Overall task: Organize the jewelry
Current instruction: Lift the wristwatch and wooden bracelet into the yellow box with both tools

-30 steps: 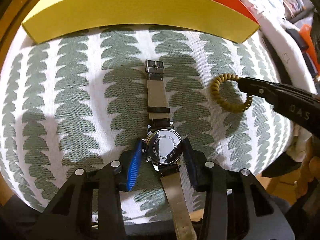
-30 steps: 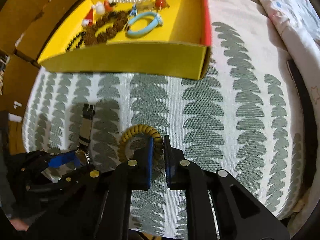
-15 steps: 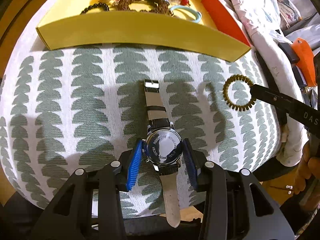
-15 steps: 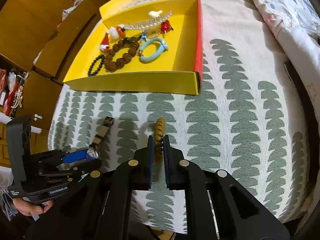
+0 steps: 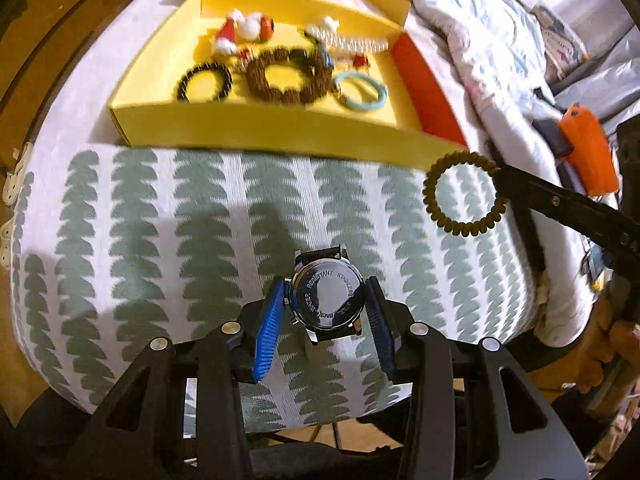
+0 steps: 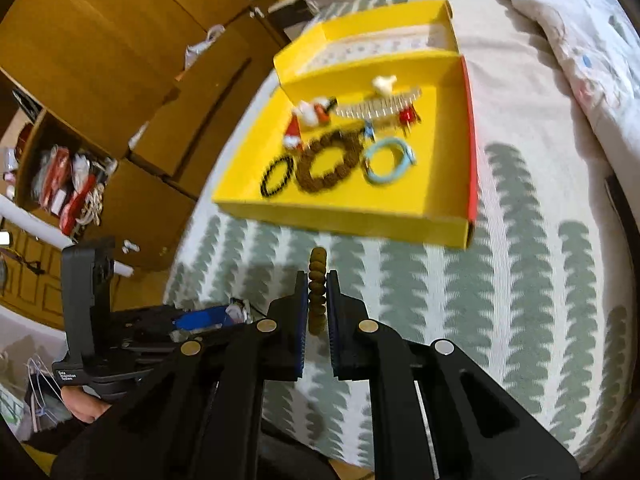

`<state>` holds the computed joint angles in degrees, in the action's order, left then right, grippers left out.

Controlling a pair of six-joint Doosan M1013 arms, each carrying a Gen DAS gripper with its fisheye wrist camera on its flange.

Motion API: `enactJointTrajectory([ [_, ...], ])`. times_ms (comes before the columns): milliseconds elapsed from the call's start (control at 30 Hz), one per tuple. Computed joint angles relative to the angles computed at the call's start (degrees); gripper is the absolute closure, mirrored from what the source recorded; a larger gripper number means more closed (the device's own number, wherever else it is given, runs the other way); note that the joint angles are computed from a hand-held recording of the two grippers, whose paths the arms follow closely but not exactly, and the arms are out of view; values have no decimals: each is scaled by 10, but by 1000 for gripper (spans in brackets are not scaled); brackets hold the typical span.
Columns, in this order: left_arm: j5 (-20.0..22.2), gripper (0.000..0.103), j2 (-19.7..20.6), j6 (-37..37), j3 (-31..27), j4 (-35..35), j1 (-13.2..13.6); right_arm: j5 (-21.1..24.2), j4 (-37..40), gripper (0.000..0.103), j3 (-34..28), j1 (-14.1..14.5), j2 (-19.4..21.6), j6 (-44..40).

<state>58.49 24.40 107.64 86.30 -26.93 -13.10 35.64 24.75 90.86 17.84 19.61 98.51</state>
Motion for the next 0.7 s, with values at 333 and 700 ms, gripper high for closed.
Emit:
enactJointTrajectory([
  [333, 5, 62, 15, -20, -78, -28, 23, 4, -10, 93, -81, -17, 45, 10],
  [700, 34, 62, 97, -67, -213, 16, 14, 48, 66, 93, -148, -43, 123, -33],
])
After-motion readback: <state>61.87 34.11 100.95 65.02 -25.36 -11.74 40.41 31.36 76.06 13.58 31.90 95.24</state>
